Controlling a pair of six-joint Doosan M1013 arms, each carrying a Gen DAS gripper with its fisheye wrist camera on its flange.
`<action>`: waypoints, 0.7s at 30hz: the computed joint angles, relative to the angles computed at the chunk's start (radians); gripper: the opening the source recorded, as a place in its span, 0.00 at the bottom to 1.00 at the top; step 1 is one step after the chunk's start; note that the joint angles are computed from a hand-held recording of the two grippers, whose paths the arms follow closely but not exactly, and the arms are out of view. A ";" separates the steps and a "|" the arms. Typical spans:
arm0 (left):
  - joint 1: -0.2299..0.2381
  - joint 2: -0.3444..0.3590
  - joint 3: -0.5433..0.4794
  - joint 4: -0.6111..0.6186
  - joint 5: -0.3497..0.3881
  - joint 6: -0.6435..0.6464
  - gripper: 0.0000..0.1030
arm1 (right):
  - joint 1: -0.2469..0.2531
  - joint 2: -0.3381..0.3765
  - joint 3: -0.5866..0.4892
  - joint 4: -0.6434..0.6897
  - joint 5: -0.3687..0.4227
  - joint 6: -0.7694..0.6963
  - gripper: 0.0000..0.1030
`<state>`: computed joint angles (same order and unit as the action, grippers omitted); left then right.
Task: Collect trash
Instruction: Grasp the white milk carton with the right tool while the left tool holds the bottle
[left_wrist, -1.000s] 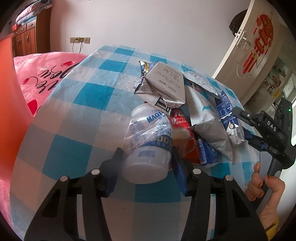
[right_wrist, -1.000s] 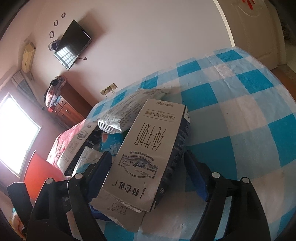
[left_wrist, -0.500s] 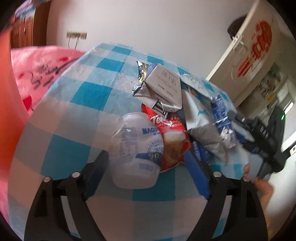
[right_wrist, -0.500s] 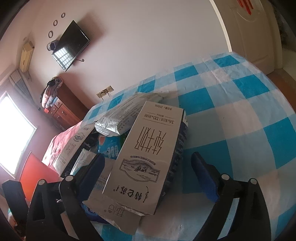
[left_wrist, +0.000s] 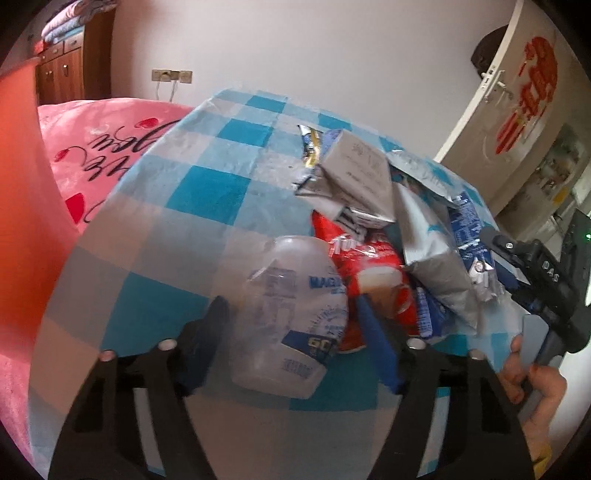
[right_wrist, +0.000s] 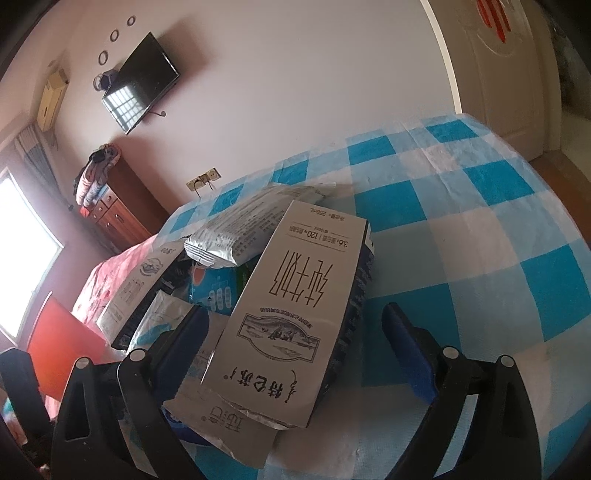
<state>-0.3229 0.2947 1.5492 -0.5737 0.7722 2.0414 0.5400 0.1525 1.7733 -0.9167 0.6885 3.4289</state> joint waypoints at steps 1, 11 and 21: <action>0.002 0.000 -0.001 -0.004 0.002 0.002 0.63 | 0.001 0.002 -0.002 -0.001 0.006 -0.005 0.91; 0.006 -0.007 0.014 -0.041 -0.005 0.044 0.58 | 0.019 0.013 -0.019 -0.020 0.067 -0.018 0.69; 0.025 -0.021 0.041 -0.120 -0.011 0.136 0.58 | 0.049 0.008 -0.011 -0.112 0.107 0.049 0.65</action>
